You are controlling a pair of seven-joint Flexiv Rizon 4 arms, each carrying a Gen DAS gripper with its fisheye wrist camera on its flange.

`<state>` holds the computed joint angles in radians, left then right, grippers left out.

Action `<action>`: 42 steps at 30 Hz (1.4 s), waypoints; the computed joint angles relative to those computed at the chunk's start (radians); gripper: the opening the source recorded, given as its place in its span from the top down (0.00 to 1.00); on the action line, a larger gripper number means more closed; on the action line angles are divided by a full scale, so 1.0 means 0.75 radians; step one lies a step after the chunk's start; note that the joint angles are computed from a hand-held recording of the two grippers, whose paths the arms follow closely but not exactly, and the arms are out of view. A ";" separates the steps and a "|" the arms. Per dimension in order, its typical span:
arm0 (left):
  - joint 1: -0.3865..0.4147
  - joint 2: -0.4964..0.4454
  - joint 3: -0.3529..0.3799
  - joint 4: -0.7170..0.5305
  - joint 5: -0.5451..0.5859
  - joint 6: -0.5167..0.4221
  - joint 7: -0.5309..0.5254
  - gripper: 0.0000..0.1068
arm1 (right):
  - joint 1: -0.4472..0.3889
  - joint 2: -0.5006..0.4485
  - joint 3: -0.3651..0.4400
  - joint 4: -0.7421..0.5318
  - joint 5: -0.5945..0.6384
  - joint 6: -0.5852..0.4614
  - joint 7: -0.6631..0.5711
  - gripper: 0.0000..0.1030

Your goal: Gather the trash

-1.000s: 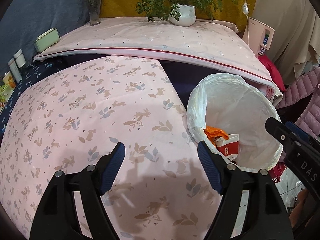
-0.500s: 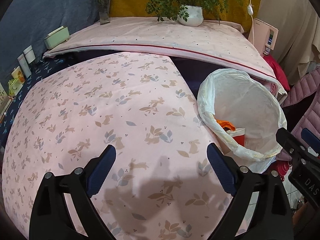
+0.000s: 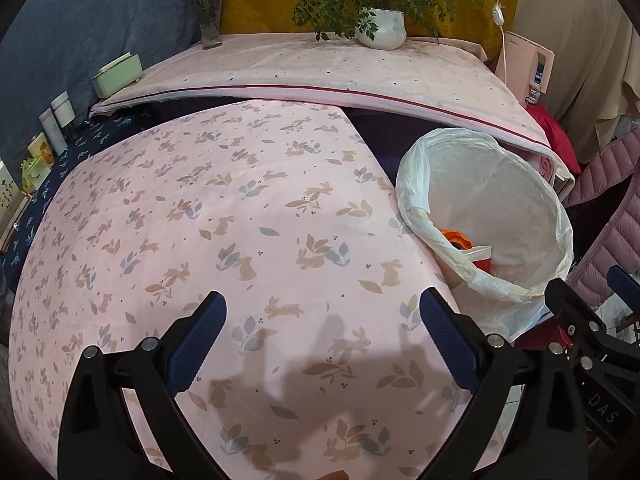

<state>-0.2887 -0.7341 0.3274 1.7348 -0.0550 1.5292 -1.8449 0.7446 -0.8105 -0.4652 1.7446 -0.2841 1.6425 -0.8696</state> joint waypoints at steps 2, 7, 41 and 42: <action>-0.003 0.001 0.004 0.003 0.001 0.001 -0.005 0.13 | 0.007 0.003 -0.006 0.010 0.000 0.003 -0.001 0.06; -0.002 0.005 0.001 0.008 0.006 0.002 -0.004 0.13 | 0.017 0.007 -0.017 0.026 0.012 0.011 -0.003 0.07; -0.071 -0.002 0.065 -0.007 0.042 -0.014 -0.092 0.12 | 0.048 0.011 -0.045 0.061 0.048 0.020 -0.022 0.07; -0.072 -0.002 0.066 -0.006 0.045 -0.012 -0.094 0.12 | 0.047 0.012 -0.044 0.060 0.049 0.019 -0.023 0.07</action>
